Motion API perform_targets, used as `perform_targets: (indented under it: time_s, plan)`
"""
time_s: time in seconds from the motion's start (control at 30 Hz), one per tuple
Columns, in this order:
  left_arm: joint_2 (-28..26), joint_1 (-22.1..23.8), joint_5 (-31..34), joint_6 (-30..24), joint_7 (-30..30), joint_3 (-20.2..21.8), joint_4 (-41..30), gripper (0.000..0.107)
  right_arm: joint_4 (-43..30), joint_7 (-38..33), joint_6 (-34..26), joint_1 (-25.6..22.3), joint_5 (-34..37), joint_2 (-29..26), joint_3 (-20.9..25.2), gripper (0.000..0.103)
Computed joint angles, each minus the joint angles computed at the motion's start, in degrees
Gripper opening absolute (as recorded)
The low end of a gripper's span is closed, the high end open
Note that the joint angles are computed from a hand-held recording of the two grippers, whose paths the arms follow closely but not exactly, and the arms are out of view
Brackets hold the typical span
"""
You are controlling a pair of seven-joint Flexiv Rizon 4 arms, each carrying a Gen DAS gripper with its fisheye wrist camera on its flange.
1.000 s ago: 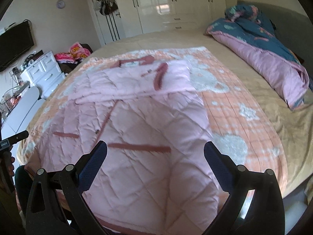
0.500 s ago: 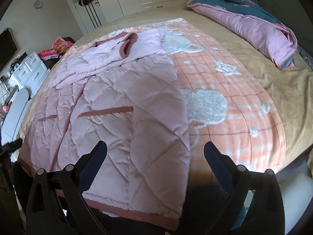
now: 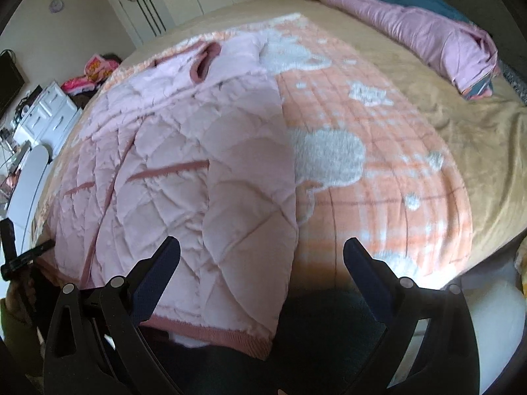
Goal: Fold large clothes
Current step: 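Grasp the ribbed hem band with both tools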
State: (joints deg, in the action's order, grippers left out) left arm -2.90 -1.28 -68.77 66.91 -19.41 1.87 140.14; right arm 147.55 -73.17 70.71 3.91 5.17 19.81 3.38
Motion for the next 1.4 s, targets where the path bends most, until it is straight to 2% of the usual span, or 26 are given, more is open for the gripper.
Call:
perform_targets:
  time_s: [0.07,0.17,0.23,0.33,0.43,0.53,0.63,0.7,0.77,0.8,0.87,0.93,0.97,1.0,1.03,1.07,1.1,1.13,1.17,1.2,1.23,1.27,1.3,1.33,1.4]
  plan:
    - [0.18,-0.14,-2.17,0.60,1.23,-0.11,-0.05,0.028,-0.94,-2.85,-3.81,2.03,2.25,0.34,-1.72,0.099]
    - [0.39,0.97,-2.77,-2.72,0.84,0.81,-0.57,0.020,-2.67,-6.39,-8.11,3.81,5.76,-0.46,-3.21,0.099]
    - [0.58,1.24,-3.63,-3.66,1.37,0.88,-0.83,0.020,-4.52,-10.28,-11.34,5.47,10.25,-1.07,-4.94,0.099]
    - [1.70,1.54,-4.03,-5.00,1.94,1.28,-0.80,0.019,-6.72,-12.99,-15.40,5.22,12.06,-3.31,-4.38,0.098]
    - [2.82,1.51,-3.93,-6.09,2.39,1.55,-0.76,0.019,-6.85,-12.52,-13.97,3.99,11.49,-5.19,-1.93,0.096]
    - [3.45,1.41,-3.51,-7.12,2.51,1.78,-0.56,0.019,-6.42,-13.14,-11.95,4.18,11.80,-6.08,-0.27,0.089]
    - [3.51,1.46,-3.47,-7.84,2.18,2.04,-0.15,0.020,-5.03,-12.24,-9.66,4.31,9.70,-5.72,1.77,0.078]
    - [3.09,1.63,-2.85,-8.04,1.47,2.09,-0.08,0.020,-4.25,-13.74,-8.17,5.15,11.17,-4.45,1.43,0.056]
    - [2.64,1.93,-1.66,-8.54,0.52,2.19,0.01,0.021,-3.75,-16.27,-7.46,6.23,14.51,-2.43,-0.14,0.041]
    - [2.57,2.13,-0.91,-9.09,-0.01,2.28,0.08,0.024,-3.78,-17.16,-7.72,6.72,15.87,-1.86,-0.86,0.039]
    - [2.39,2.27,0.17,-9.43,-0.64,2.18,0.21,0.032,-4.21,-19.89,-10.19,7.13,17.04,-1.14,-2.44,0.039]
    - [2.38,2.13,1.20,-8.96,-0.85,1.95,0.49,0.037,-4.27,-19.78,-10.82,6.16,14.97,-1.70,-1.63,0.039]
    - [2.41,2.03,1.36,-8.68,-0.84,1.86,0.63,0.038,-4.65,-19.98,-11.95,6.10,14.04,-2.03,-1.33,0.046]
    - [2.45,1.87,1.60,-8.30,-0.88,1.73,0.79,0.040,-5.36,-21.16,-14.12,6.50,13.06,-2.46,-1.17,0.062]
    - [2.39,1.65,1.66,-7.72,-0.69,1.55,0.92,0.040,-6.02,-22.33,-15.90,6.95,11.96,-3.13,-0.68,0.071]
    - [2.45,1.09,1.02,-6.20,-0.23,1.12,1.26,0.040,-6.29,-22.46,-16.41,7.06,11.13,-3.88,0.03,0.085]
    - [2.58,0.59,0.30,-5.01,-0.02,0.83,1.54,0.040,-6.06,-21.74,-16.01,6.95,8.81,-5.16,1.50,0.090]
    - [2.81,0.10,-0.55,-4.27,0.43,0.61,1.77,0.040,-5.31,-19.25,-14.89,6.17,4.50,-6.45,3.46,0.089]
    - [2.99,-0.42,-1.48,-3.37,1.36,0.41,2.00,0.033,-5.09,-17.83,-14.39,5.89,2.92,-6.75,4.02,0.085]
    - [3.20,-1.13,-2.94,-1.89,2.73,0.06,2.25,0.026,-5.29,-18.66,-13.85,6.40,5.06,-6.31,3.28,0.076]
    - [3.39,-1.96,-4.81,-0.23,4.28,-0.35,2.45,0.021,-6.01,-21.35,-12.95,7.42,10.78,-5.48,1.20,0.070]
    - [3.66,-2.51,-6.67,0.05,5.68,-0.43,2.46,0.019,-6.57,-23.32,-12.38,7.83,14.76,-4.98,-0.44,0.055]
    - [3.74,-2.70,-7.32,-0.22,6.00,-0.26,2.30,0.016,-6.75,-24.22,-11.84,7.66,16.71,-4.66,-1.20,0.035]
    - [3.79,-2.82,-7.66,-0.43,6.12,-0.13,2.07,0.014,-7.01,-25.29,-11.34,7.53,18.77,-4.34,-2.04,0.028]
    - [4.15,-2.97,-9.78,-1.10,6.86,0.09,1.36,0.011,-7.08,-28.35,-10.21,7.69,22.74,-2.69,-3.12,0.021]
